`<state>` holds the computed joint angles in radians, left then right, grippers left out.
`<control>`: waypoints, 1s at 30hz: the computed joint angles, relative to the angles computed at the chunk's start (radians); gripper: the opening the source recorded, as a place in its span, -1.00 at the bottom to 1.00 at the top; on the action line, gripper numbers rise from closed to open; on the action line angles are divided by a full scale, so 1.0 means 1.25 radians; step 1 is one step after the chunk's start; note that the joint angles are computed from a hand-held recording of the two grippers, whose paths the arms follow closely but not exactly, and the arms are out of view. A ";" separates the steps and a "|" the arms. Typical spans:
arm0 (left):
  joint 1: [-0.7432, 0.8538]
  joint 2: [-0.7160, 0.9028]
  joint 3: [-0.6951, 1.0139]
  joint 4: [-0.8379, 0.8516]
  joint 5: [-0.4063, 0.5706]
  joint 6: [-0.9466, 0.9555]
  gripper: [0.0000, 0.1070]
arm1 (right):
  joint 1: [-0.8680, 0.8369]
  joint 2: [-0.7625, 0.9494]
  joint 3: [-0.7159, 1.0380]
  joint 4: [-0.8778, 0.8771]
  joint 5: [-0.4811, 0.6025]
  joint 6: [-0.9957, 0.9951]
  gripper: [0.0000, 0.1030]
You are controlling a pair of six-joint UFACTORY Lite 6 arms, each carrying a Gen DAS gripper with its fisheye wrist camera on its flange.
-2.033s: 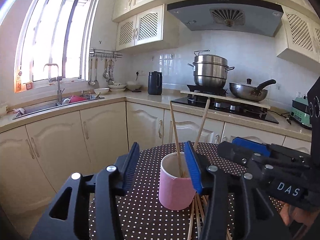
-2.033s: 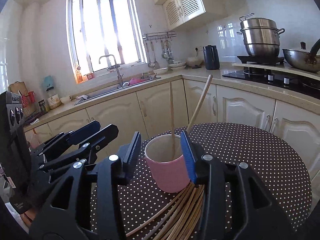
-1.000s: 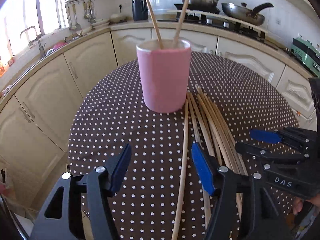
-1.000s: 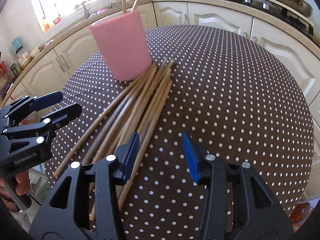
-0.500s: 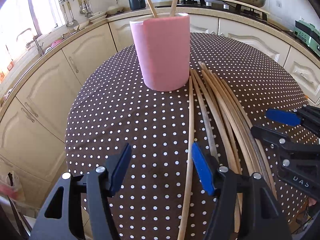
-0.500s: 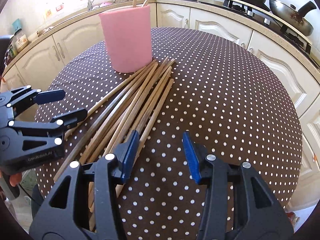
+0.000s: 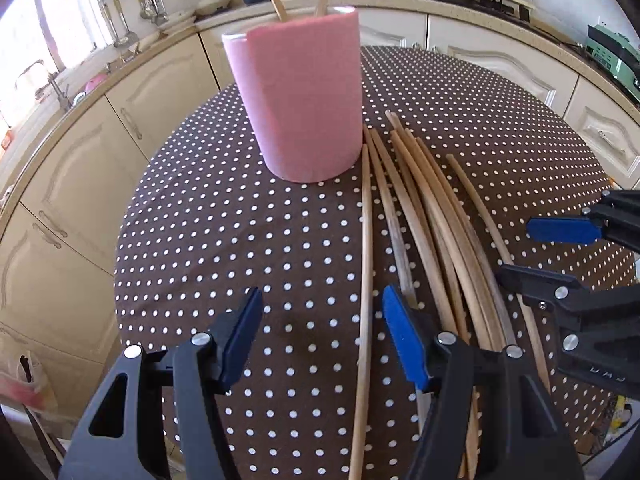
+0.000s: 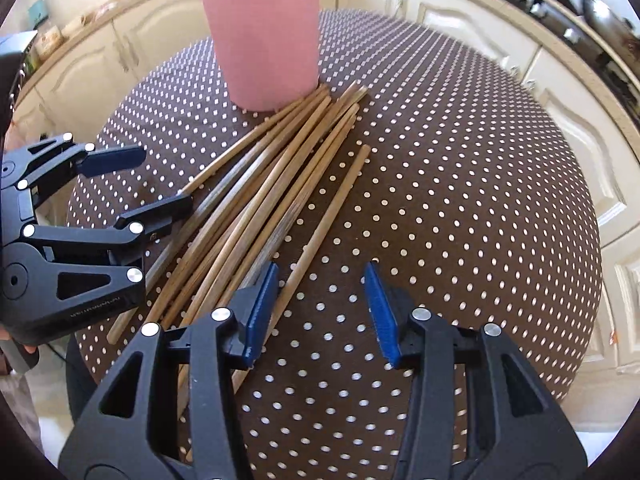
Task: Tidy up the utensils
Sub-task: 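Move the left tool back to the chopstick pile and grasp one while the right tool grasps another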
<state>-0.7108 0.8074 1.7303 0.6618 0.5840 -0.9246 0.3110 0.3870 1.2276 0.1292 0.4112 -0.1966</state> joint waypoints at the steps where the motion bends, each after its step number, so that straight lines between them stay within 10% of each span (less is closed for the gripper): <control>1: 0.004 0.019 0.039 -0.038 0.018 0.043 0.15 | -0.002 0.022 0.045 -0.012 0.045 0.006 -0.29; 15: 0.047 0.238 0.471 -0.347 0.222 0.361 -0.45 | -0.025 0.379 0.666 -0.056 0.482 0.051 -0.77; 21: 0.048 0.257 0.513 -0.361 0.239 0.366 -0.89 | -0.066 0.441 0.782 -0.006 0.515 0.014 -0.83; 30: 0.035 0.085 0.206 -0.326 0.060 0.283 -0.91 | -0.177 0.282 0.513 0.176 0.372 -0.158 -0.88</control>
<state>-0.6669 0.9142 1.9879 0.2539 0.6586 -0.5704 0.0897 0.7392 1.8689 0.3497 0.8757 -0.3940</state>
